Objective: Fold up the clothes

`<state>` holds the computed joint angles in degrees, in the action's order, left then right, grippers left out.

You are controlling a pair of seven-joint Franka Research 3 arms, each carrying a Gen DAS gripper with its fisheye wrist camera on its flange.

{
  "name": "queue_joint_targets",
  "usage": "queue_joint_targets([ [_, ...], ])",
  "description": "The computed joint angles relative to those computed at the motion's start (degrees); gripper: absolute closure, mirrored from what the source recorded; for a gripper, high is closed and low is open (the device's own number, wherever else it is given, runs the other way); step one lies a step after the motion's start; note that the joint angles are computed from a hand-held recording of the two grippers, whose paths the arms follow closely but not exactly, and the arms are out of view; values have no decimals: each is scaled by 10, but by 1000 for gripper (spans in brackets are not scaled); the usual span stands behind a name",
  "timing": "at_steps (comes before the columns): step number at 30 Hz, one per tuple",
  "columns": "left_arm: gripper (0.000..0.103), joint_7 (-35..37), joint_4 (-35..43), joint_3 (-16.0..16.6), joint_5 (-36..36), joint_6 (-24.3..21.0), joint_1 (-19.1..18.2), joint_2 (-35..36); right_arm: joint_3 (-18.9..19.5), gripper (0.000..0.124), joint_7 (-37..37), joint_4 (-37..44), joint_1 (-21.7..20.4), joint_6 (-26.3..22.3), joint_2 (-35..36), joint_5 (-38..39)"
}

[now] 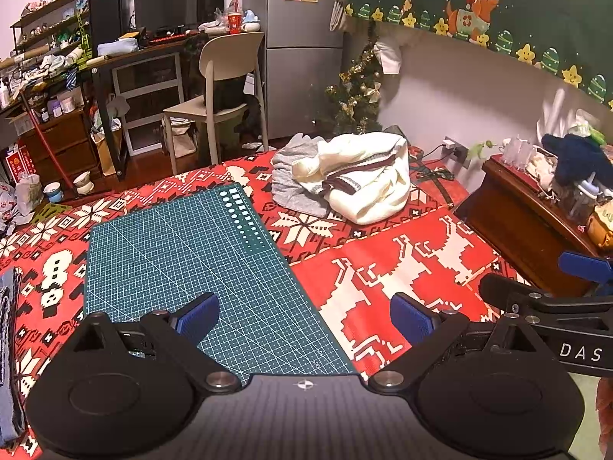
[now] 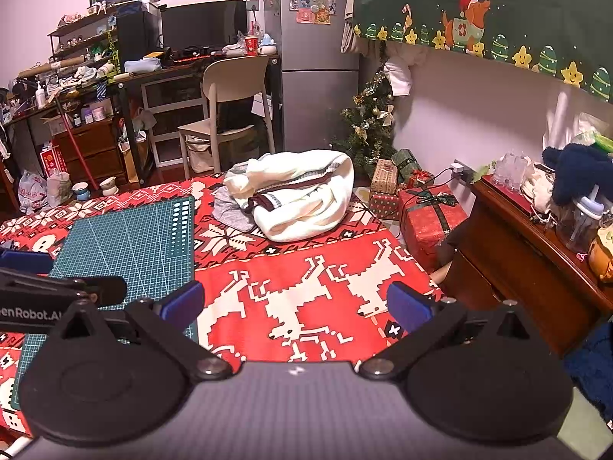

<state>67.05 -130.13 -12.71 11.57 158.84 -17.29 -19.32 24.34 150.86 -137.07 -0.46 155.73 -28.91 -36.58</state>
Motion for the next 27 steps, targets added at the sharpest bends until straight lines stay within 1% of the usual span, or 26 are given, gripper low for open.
queue_joint_targets([
  [8,7,-13,1,-5,11,-5,4,-3,-11,22,-8,-10,2,15,-1,9],
  [10,7,-6,1,0,7,-1,0,0,-1,22,-6,-3,-3,4,1,7],
  [12,7,-3,1,0,7,0,0,0,-8,22,-15,-2,6,-4,-5,16],
  [13,7,-4,0,-1,8,1,0,-1,-4,22,-14,3,5,-8,-3,16],
  [17,7,-2,2,0,5,0,0,0,-2,22,-12,5,4,-9,-2,13],
  [21,7,0,2,1,3,0,-1,0,-9,22,-19,3,9,-4,-4,18],
  [27,7,-1,2,0,5,-1,0,1,-6,22,-22,4,7,-6,-6,22],
])
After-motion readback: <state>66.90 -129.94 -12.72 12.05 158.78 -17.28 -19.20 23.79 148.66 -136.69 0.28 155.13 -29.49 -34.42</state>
